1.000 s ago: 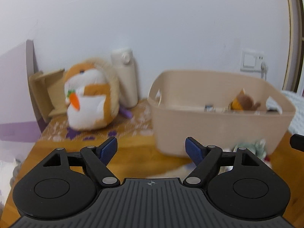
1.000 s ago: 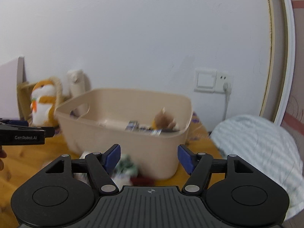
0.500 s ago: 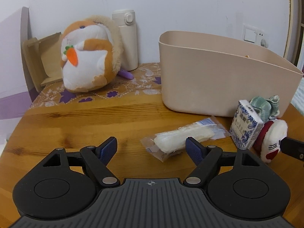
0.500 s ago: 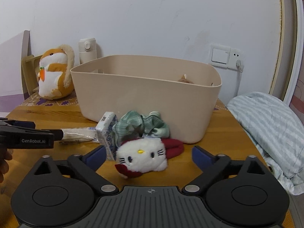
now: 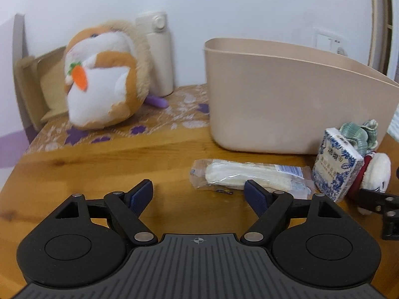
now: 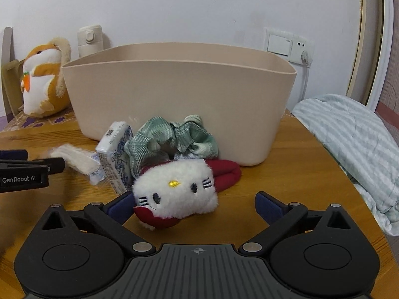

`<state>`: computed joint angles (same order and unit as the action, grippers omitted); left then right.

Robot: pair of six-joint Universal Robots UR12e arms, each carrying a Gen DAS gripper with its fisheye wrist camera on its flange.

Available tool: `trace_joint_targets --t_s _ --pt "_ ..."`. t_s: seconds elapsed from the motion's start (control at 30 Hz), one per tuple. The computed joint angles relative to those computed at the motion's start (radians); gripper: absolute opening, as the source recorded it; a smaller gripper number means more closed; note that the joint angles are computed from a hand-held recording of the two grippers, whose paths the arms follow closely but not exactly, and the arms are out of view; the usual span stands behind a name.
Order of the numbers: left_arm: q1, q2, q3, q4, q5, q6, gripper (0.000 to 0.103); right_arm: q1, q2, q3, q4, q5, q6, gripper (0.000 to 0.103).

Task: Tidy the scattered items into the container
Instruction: 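Move both tools back toward the remaining items on the table, then grasp the wrapped white packet with left tool while right grasps Hello Kitty plush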

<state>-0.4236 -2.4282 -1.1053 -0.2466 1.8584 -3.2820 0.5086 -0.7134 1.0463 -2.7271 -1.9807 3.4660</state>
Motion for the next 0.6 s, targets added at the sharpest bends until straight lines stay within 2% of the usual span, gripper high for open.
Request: trace_joint_targets --t_s 0.17,0.3,0.4,0.6 --pt "0.004 -0.015 0.020 0.017 -0.073 0.039 0.083 0.001 0.028 -0.040 0.026 0.007 -0.006 0.103" --pt "0.002 -0.026 0.032 0.029 -0.105 0.131 0.084 -0.003 0.042 -0.049 0.007 0.013 -0.008 0.102" --pt "0.002 -0.035 0.045 0.036 -0.121 0.180 0.085 -0.012 0.035 -0.038 -0.005 0.025 0.005 0.090" --pt "0.008 -0.057 0.086 0.023 -0.155 0.202 0.088 -0.025 0.016 -0.005 -0.032 0.052 0.000 0.070"
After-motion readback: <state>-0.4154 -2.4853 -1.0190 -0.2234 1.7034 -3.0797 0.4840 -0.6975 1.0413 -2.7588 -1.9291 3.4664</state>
